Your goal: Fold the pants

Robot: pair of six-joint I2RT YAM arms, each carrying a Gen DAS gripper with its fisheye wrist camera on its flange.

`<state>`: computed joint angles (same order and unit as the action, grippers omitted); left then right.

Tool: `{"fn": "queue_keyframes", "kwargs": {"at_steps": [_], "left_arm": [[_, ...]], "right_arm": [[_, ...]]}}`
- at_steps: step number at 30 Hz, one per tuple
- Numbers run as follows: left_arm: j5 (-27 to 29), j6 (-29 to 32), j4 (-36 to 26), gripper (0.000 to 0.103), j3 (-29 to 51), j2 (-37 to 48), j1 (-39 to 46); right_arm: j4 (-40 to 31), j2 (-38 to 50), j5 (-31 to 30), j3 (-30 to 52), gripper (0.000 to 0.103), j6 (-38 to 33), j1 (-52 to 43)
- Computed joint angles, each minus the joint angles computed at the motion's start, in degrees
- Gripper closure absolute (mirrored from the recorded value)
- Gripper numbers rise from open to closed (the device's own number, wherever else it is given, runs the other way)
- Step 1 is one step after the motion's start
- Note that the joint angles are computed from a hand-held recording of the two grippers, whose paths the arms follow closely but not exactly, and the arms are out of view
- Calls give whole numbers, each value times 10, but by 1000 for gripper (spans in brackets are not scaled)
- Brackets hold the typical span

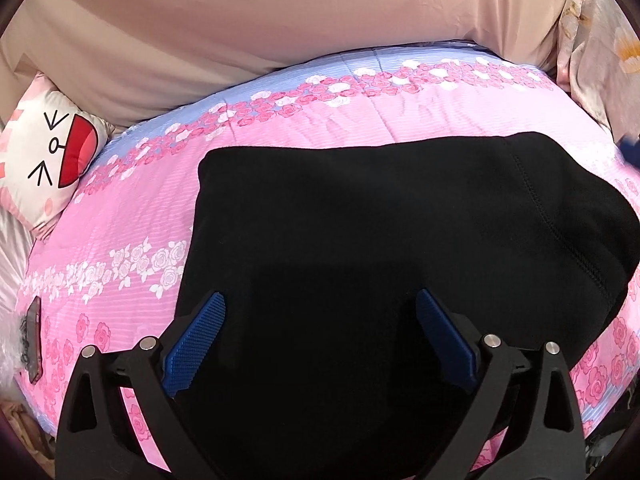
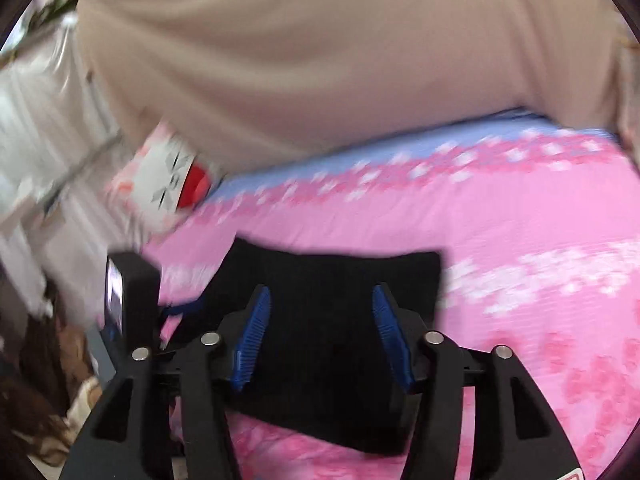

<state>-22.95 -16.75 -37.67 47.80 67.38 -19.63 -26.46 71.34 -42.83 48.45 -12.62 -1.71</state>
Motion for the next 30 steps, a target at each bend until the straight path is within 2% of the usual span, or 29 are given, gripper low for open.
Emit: {"fn": "queue_keyframes", "kwargs": {"at_steps": [1, 2, 3, 4, 5, 6, 7, 8, 9, 10, 13, 15, 18, 20, 23, 25, 27, 28, 30], "left_arm": [[1, 0, 0, 9, -1, -1, 0], [5, 2, -1, 9, -2, -4, 2], [8, 4, -2, 9, -3, -7, 5], [12, 6, -4, 9, -5, -13, 9], [23, 17, -1, 9, -15, -31, 22], [26, 23, -2, 8, -22, -43, 35], [31, 25, -4, 8, -26, -49, 53], [44, 29, -4, 7, -31, -54, 76], [68, 34, 0, 6, -38, -59, 103], [101, 39, 4, 5, -45, -65, 133], [238, 49, 11, 5, -55, -56, 238], [285, 51, 9, 5, -61, -59, 274], [285, 61, 3, 5, -71, -95, 302], [288, 76, -6, 5, -80, -122, 328], [323, 97, -13, 5, -93, -142, 379], [320, 102, -17, 5, -99, -152, 394], [329, 114, -24, 5, -100, -157, 412], [342, 120, -29, 5, -99, -157, 423], [346, 128, -29, 5, -103, -162, 430]], "right_arm": [[17, 13, 24, -13, 53, -1, 20], [57, 43, 79, -31, 59, 9, 46], [84, 62, 125, -39, 69, 14, 57], [117, 88, 162, -52, 98, 6, 52], [152, 101, 139, -69, 101, 5, 20], [128, 117, 79, -57, 103, -9, -28], [84, 128, 47, -34, 103, -1, -60], [74, 119, 56, -30, 103, 8, -68], [72, 94, 93, -31, 95, 17, -66], [54, 69, 109, -24, 92, 14, -60], [-10, 64, 24, 30, 92, 20, -28], [-19, 66, 40, 58, 92, 31, 37], [-36, 140, 92, 136, 91, 25, 171], [-58, 228, 134, 211, 84, 25, 258], [-69, 374, 190, 327, 84, 31, 341], [-72, 452, 189, 398, 86, 51, 356], [-106, 467, 159, 439, 86, 82, 347], [-103, 454, 156, 431, 82, 90, 344], [-70, 393, 162, 378, 82, 85, 338]]}}
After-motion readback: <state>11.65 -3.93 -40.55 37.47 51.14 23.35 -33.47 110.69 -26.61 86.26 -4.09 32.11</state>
